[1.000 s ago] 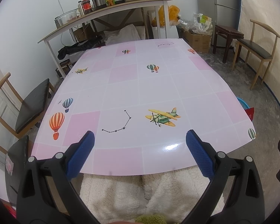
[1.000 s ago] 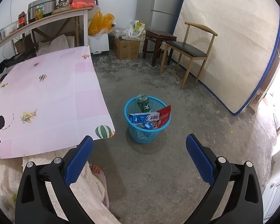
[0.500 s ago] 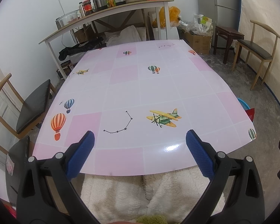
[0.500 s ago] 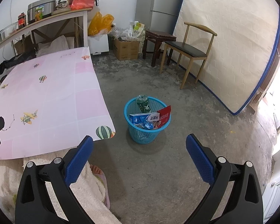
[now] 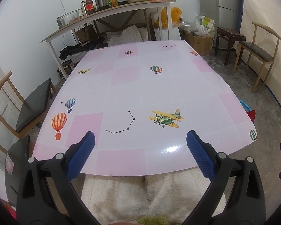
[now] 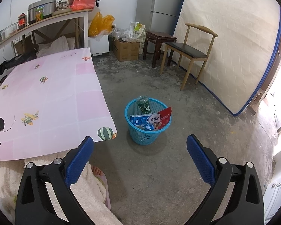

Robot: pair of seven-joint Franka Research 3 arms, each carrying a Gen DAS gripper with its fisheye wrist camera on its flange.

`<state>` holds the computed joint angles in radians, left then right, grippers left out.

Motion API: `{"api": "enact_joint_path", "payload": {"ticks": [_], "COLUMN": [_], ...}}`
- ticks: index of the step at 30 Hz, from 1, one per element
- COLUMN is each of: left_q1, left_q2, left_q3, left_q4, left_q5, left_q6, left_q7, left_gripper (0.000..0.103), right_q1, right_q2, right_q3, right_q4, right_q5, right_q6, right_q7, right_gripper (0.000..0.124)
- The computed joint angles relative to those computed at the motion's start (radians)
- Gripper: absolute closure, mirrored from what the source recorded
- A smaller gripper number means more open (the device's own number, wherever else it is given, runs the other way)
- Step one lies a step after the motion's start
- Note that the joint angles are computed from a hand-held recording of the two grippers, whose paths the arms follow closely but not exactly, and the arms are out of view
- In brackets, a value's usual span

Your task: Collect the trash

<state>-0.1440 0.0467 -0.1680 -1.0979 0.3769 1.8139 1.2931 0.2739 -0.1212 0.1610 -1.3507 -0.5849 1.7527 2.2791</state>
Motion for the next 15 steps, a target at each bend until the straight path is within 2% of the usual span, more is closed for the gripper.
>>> {"api": "enact_joint_path", "payload": {"ticks": [15], "left_q1": [0.005], "left_q2": [-0.006], "left_q3": [0.0], "left_q4": [-0.015], "left_q5": [-0.017], "left_q6": [-0.003], "left_q7": [-0.007], "left_gripper": [0.009], "right_q1": [0.004], "right_q2": [0.007], "right_q3": [-0.001], "right_q4": [0.009], "right_q5": [-0.003], "right_q6": [-0.004], "right_q7": [-0.001], "right_gripper": [0.027]}}
